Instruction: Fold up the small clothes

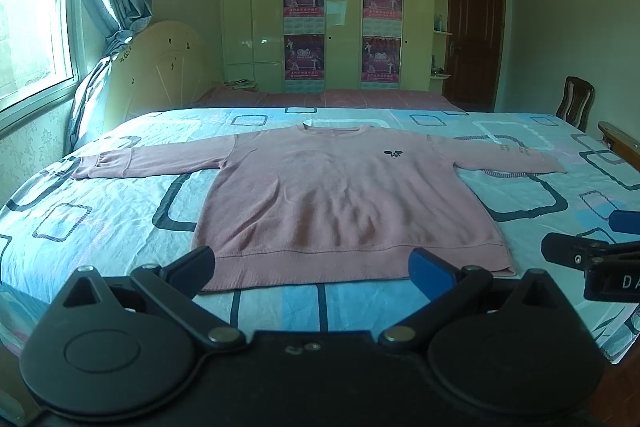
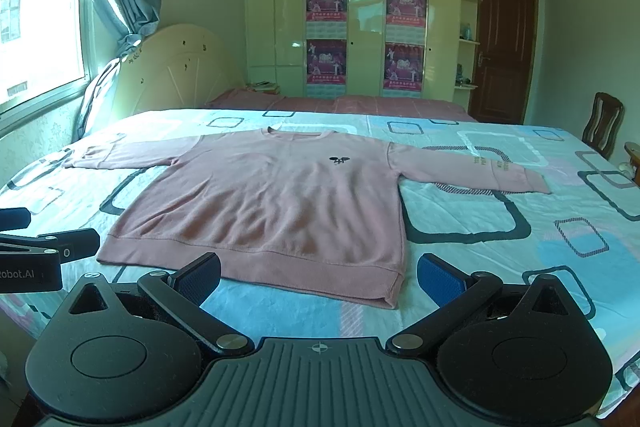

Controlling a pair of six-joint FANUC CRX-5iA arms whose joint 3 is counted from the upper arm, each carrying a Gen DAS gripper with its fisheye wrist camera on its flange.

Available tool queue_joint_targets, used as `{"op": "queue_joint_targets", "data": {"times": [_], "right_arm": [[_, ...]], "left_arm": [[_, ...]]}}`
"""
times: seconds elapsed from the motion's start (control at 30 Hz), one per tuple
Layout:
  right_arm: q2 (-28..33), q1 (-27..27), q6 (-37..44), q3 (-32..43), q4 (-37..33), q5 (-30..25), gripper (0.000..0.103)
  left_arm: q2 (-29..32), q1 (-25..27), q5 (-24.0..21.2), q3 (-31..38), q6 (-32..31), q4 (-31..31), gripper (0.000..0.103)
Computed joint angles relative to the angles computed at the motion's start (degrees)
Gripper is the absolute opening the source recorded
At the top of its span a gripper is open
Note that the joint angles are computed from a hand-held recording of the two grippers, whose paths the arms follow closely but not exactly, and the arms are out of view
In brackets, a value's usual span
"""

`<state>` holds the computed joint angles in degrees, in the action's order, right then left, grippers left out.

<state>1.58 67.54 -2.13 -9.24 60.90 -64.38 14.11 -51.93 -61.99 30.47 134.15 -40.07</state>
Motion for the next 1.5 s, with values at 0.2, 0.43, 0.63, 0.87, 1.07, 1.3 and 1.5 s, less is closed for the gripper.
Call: {"op": "queue_joint_targets", "data": {"times": [0.2,0.43,0.63,0.87,1.07,1.3,1.5], "right_arm": [[0.0,0.0,-0.2,0.0,0.0,0.0,0.103],[0.6,-0.8,-1.0,0.3,-0.6,0.6,0.103],[1.4,-2.7,-2.0,0.4,-0.8,1.7,0.103],[4.9,-7.0,-1.0,3.6,-1.1,3.3,0.103],[10.4,-12.1,2.5,9.7,-2.2,4.8,0.103],[17.8,-17.2,6.6,19.9,-5.1,4.1,0.103],[20.4,-21.3,6.5,24.0,-5.8,7.6,0.103]], "left_arm": [[0.1,0.1,-0.1,0.1,0.0,0.1,0.102],[0.4,0.9,0.0,0.2,-0.7,0.9,0.102],[1.1,2.9,1.2,0.1,-1.8,2.7,0.102],[3.8,7.8,5.7,1.8,-4.4,7.1,0.103],[10.1,12.0,6.8,8.8,-8.1,9.9,0.103],[16.3,16.4,10.5,15.4,-18.7,15.8,0.103],[22.8,18.0,9.4,24.8,-21.6,14.5,0.103]]}}
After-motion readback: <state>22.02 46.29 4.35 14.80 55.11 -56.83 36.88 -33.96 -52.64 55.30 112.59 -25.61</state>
